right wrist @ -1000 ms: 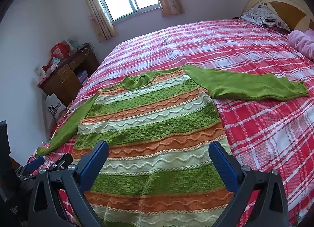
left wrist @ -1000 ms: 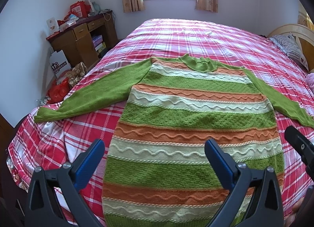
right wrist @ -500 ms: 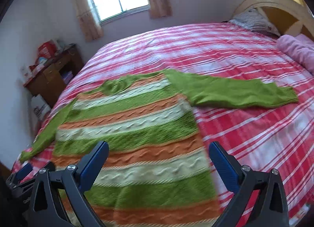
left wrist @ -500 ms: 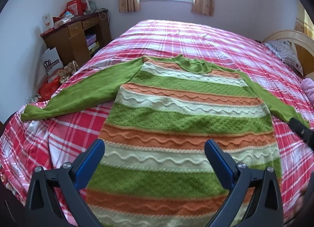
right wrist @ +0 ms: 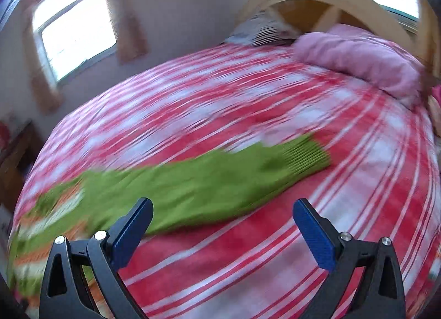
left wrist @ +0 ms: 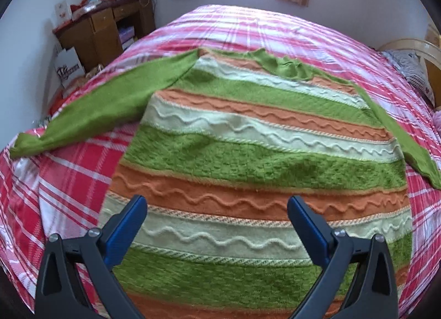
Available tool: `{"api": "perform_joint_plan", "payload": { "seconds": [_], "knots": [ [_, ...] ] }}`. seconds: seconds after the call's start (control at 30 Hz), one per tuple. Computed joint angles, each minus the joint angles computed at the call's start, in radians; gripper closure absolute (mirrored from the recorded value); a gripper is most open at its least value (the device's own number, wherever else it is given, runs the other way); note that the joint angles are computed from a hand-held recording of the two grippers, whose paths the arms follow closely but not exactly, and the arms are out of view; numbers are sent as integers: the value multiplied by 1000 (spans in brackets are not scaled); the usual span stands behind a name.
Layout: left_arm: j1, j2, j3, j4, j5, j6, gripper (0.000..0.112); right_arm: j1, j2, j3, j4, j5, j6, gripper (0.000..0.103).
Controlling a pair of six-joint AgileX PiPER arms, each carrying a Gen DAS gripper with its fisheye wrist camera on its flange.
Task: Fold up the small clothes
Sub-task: 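Grasp the green sleeve cuff with the right gripper, then carry the sleeve across the sweater body and release it with the right gripper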
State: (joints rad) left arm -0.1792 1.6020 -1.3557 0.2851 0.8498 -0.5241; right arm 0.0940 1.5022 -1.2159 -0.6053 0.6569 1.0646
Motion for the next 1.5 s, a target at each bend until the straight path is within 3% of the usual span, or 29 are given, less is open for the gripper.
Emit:
{"api": "perform_joint_plan", "payload": {
  "seconds": [0.07,0.13,0.23,0.3,0.37,0.43,0.5,0.57,0.7,0.77,0.83,1.03,1.17,1.27,1.37,1.5],
  "knots": [
    [-4,2,8,14,-8,-30,9,-108,16,-3,28,-39,-47,6],
    [-11,4,14,32,-16,-52,9,-213,60,-37,59,-49,-100,18],
    [-36,7,28,112,-44,-115,9,-344,138,-96,214,-80,-247,21],
    [-46,18,35,165,-62,-159,9,-381,180,-121,305,-95,-328,22],
    [-36,40,29,169,-78,-161,9,-397,220,-153,382,-95,-412,29],
    [-32,58,35,171,-90,-166,9,-377,265,-199,401,-45,-459,53],
    [-29,65,53,173,-115,-176,9,-340,295,-215,284,-20,-399,56],
    [-27,27,126,214,-200,-231,9,-336,294,-207,268,-33,-396,60],
    [-29,-8,217,314,-313,-318,9,-385,272,-198,393,-40,-507,94],
    [-25,-14,228,316,-334,-327,9,-418,248,-192,532,-48,-603,95],
    [-26,-14,231,331,-339,-339,9,-418,208,-176,578,-61,-624,95],
    [-19,-7,229,337,-354,-342,9,-349,84,-158,830,-81,-756,96],
    [-1,7,180,204,-309,-179,9,-214,61,-228,902,-73,-754,97],
    [22,-4,145,118,-265,-44,9,-92,91,-319,896,-68,-718,97],
    [47,-66,180,194,-294,-96,9,26,161,-435,902,-53,-688,97],
    [131,-126,189,169,-316,-58,9,145,331,-656,993,-1,-700,97]
  ]
}}
